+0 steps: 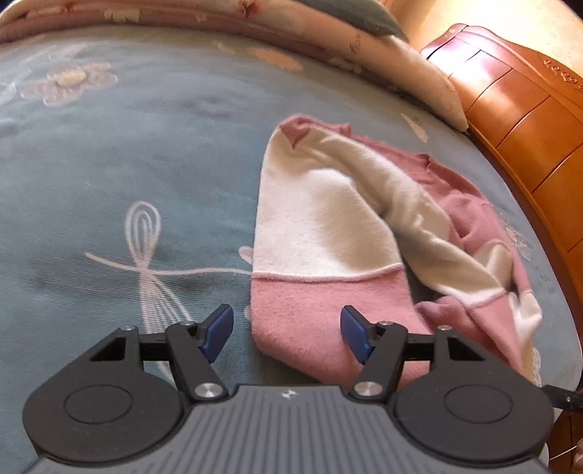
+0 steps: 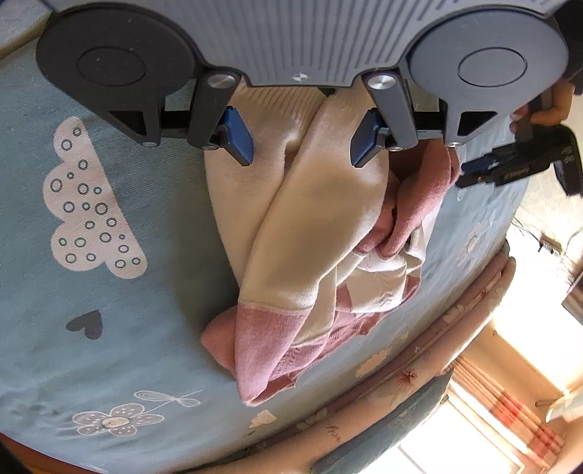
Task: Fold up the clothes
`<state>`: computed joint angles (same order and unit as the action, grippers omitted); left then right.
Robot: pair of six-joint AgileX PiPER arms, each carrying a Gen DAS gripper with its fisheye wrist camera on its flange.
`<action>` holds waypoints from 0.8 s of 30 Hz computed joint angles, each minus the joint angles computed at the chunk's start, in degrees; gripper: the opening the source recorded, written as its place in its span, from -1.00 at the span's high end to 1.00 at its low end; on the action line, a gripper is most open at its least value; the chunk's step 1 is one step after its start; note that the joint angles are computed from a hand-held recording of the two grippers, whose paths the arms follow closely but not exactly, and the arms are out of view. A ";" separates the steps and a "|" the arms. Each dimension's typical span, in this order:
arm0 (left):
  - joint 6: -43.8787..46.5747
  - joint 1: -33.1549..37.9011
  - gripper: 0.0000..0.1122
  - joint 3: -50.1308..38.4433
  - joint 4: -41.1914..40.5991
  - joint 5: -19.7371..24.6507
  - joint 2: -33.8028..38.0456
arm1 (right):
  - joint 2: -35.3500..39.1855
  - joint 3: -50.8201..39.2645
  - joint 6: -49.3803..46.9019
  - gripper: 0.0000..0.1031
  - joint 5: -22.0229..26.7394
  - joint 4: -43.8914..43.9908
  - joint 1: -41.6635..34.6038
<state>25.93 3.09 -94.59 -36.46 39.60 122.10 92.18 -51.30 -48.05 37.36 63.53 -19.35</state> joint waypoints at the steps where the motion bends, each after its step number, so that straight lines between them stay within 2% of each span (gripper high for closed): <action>1: -0.09 0.05 -0.09 -0.63 -0.28 0.45 0.86 | 0.17 -0.22 0.22 -0.24 -0.20 -0.38 0.28; 2: 0.12 -0.04 -0.07 -0.88 -0.96 0.33 1.45 | 0.42 -0.51 0.28 -0.24 -0.29 -0.60 0.51; 8: 10.15 0.51 0.56 1.32 -11.83 0.09 1.15 | 1.54 -1.24 -0.43 -0.24 -0.66 -0.71 1.03; 15: 10.26 1.65 0.55 -0.29 -15.66 2.50 3.92 | 2.75 -1.49 -0.70 -0.24 -0.95 -0.73 1.59; 21: 7.85 2.90 0.51 -3.21 -16.59 6.56 5.93 | 3.18 -1.32 -2.09 -0.24 -0.41 0.12 1.03; 24: 8.05 3.25 0.53 -2.89 -17.85 6.77 6.14 | 3.11 -1.18 -2.49 -0.24 -0.33 0.28 0.99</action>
